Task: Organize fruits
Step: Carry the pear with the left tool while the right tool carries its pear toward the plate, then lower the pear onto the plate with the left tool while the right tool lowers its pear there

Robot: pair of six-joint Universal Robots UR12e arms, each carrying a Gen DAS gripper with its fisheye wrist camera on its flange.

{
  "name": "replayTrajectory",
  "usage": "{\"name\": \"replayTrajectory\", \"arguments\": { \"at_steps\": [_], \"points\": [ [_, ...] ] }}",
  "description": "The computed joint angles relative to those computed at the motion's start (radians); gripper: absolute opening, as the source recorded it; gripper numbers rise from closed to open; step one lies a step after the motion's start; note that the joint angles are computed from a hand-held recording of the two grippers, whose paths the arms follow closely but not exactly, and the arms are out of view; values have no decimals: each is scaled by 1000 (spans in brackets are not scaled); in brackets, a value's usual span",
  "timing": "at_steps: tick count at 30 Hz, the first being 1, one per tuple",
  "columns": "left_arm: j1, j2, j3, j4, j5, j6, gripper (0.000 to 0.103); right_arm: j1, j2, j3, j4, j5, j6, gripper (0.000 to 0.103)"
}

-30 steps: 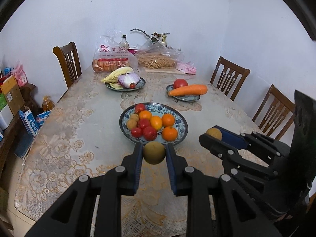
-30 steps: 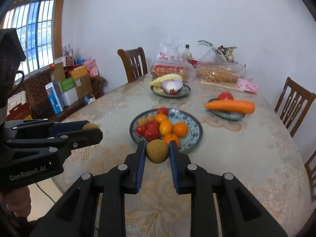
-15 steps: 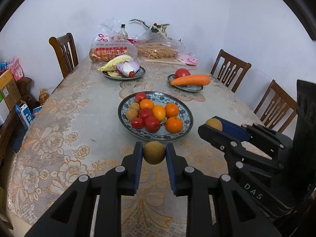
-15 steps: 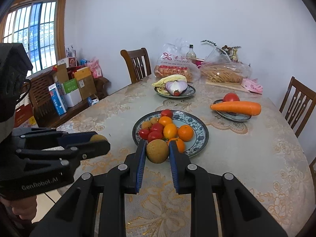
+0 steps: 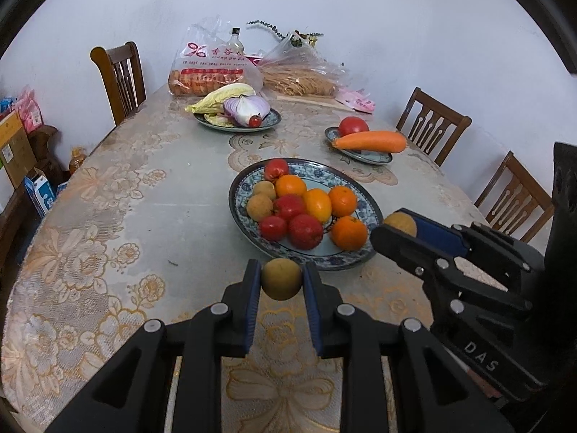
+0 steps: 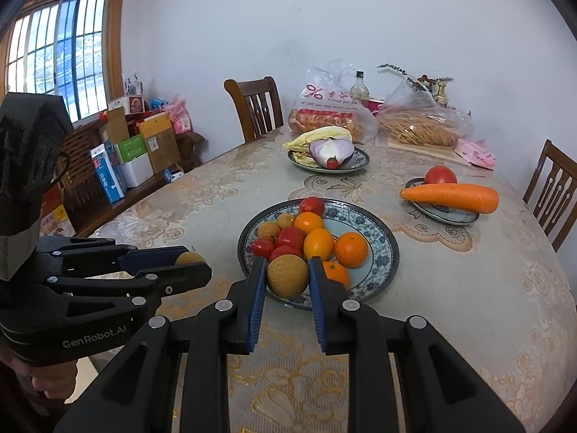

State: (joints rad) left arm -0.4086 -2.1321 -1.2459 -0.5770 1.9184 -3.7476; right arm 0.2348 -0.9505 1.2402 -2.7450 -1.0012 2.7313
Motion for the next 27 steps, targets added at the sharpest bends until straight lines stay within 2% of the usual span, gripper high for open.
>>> {"name": "replayTrajectory", "arguments": {
  "at_steps": [5,10,19,22,27],
  "points": [
    [13,-14,10,11,-21,2,24,10,19,-28,22,-16,-24,24],
    [29,-28,25,31,-26,19,24,10,38,-66,78,10,-42,24],
    [59,-56,55,17,-47,1,24,24,72,-121,82,-55,-56,24],
    [70,-59,53,19,-68,-31,24,22,85,-142,96,-52,-48,24],
    [77,-62,49,44,-87,-48,24,13,102,-174,139,6,-39,24]
  ]
}}
